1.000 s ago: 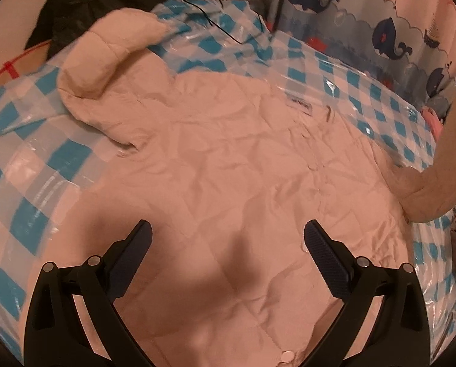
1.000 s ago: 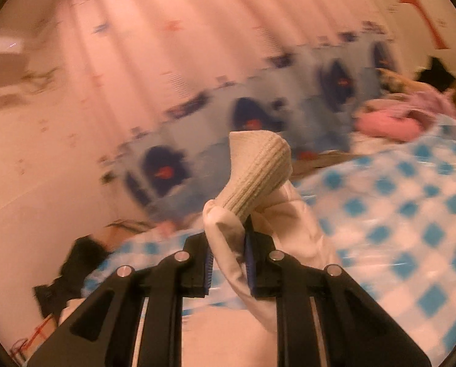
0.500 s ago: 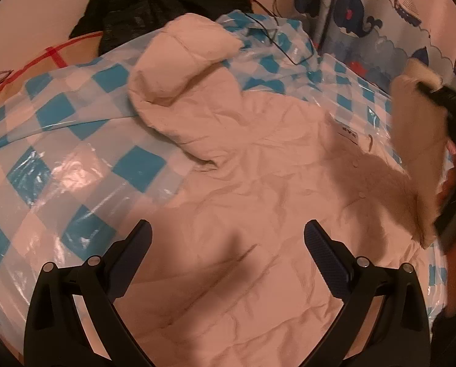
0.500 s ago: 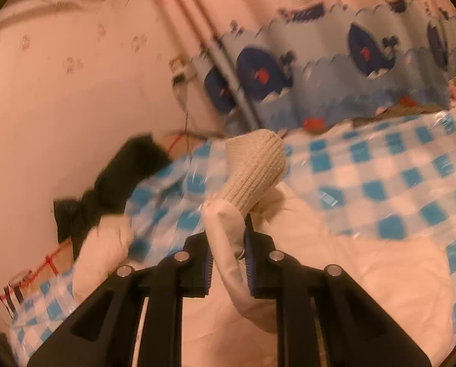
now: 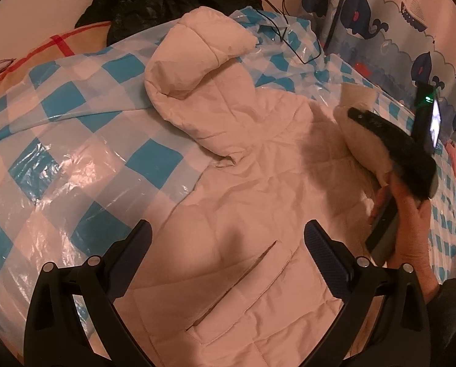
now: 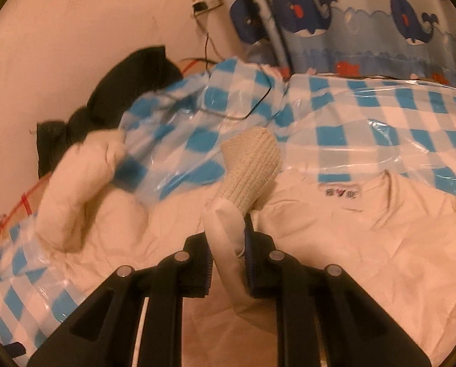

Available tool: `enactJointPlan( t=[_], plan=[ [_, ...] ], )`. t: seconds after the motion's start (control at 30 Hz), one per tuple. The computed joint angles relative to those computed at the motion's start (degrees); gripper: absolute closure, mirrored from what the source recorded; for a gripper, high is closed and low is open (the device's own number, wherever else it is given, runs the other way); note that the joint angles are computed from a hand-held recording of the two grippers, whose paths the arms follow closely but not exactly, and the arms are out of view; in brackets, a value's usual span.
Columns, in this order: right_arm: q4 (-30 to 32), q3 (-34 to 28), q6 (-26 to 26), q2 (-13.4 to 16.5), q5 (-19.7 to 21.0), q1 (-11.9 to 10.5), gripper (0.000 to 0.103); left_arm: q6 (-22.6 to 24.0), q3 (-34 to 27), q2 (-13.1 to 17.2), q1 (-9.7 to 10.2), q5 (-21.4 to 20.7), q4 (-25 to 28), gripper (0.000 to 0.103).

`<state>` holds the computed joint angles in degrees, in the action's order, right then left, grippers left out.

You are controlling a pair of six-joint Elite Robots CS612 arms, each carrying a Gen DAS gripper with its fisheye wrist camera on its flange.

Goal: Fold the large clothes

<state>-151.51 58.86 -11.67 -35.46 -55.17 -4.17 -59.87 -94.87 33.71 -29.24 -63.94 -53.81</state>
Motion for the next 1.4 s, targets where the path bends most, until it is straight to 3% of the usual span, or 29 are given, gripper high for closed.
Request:
enactJointPlan(
  t=[0.2, 0.27, 0.3, 0.37, 0.4, 0.43, 0.53, 0.6, 0.67, 0.7, 0.77, 0.83, 0.9, 1.0, 1.03, 1.1, 1.17, 1.27, 1.4],
  plan=[
    [3.07, -1.98, -2.02, 1.46, -1.69, 1.31, 0.082, -0.21, 0.46, 0.29, 0.25, -1.56, -1.34, 0.007],
    [9.28, -4.32, -4.76, 2.66, -2.59, 2.11, 0.062, -0.29, 0.77, 0.30, 0.29, -1.84, -1.76, 0.007],
    [14.84, -6.20, -6.79, 3.50, -2.50, 2.48, 0.040, -0.22, 1.03, 0.29, 0.29, -1.92, -2.00, 0.007],
    [22.51, -8.34, -9.93, 4.21, -2.80, 2.95, 0.033, -0.14, 1.59, 0.23, 0.31, -2.17, -2.37, 0.007],
    [23.51, -8.27, -10.58, 3.96, -1.73, 2.84, 0.024, -0.16, 1.79, 0.22, 0.30, -2.23, -2.53, 0.007],
    [26.01, -8.82, -11.14, 3.86, 0.29, 2.50, 0.022, -0.20, 2.04, 0.19, 0.28, -2.25, -2.67, 0.007],
    [33.63, -10.01, -10.65, 2.74, 8.11, 0.37, 0.022, -0.26, 3.07, -0.11, 0.00, -1.52, -3.00, 0.007],
    [29.95, -7.63, -8.59, 0.51, 11.43, -2.03, 0.020, 1.25, 4.38, -0.70, -0.03, -0.80, -4.89, 0.007],
    [25.54, -6.00, -5.28, -0.89, 11.13, -4.25, 0.016, 3.58, 6.95, -2.10, 0.26, 0.33, -7.50, 0.007],
    [23.38, -5.66, -2.96, -1.17, 10.30, -5.62, 0.016, 4.80, 8.95, -3.04, 0.24, 3.02, -9.48, 0.007],
    [21.67, -6.34, 0.47, -0.70, 8.71, -7.79, 0.016, 9.61, 13.20, -4.42, 0.73, 5.50, -16.36, 0.007],
    [24.09, -8.67, 3.83, 0.87, 7.86, -9.62, 0.016, 14.29, 20.73, -7.02, 1.68, 6.97, -22.46, 0.007],
    [28.38, -11.03, 6.62, 2.87, 9.57, -11.39, 0.016, 16.99, 27.66, -9.39, 2.76, 5.03, -26.92, 0.007],
    [32.84, -13.61, 5.10, 5.06, 7.87, -12.10, 0.016, 21.87, 36.53, -12.20, 3.18, 5.87, -31.04, 0.007],
    [33.90, -14.04, 4.54, 5.57, 6.97, -12.21, 0.016, 24.31, 40.26, -13.38, 3.43, 5.55, -31.60, 0.007],
    [36.83, -15.72, 2.44, 7.16, 4.37, -12.12, 0.016, 24.39, 45.78, -15.47, 3.82, 5.70, -27.97, 0.007],
    [37.28, -16.15, 0.26, 7.44, 3.42, -11.95, 0.016, 25.31, 50.90, -17.12, 4.73, 1.93, -23.39, 0.006],
    [40.27, -16.38, -2.20, 6.17, 3.21, -12.18, 0.016, 23.11, 48.56, -15.98, 5.55, -1.87, -23.80, 0.006],
    [42.25, -8.56, -6.91, -0.49, 9.27, -15.50, 0.016, 22.59, 42.28, -14.60, 4.90, -0.62, -20.67, 0.007]
  ],
)
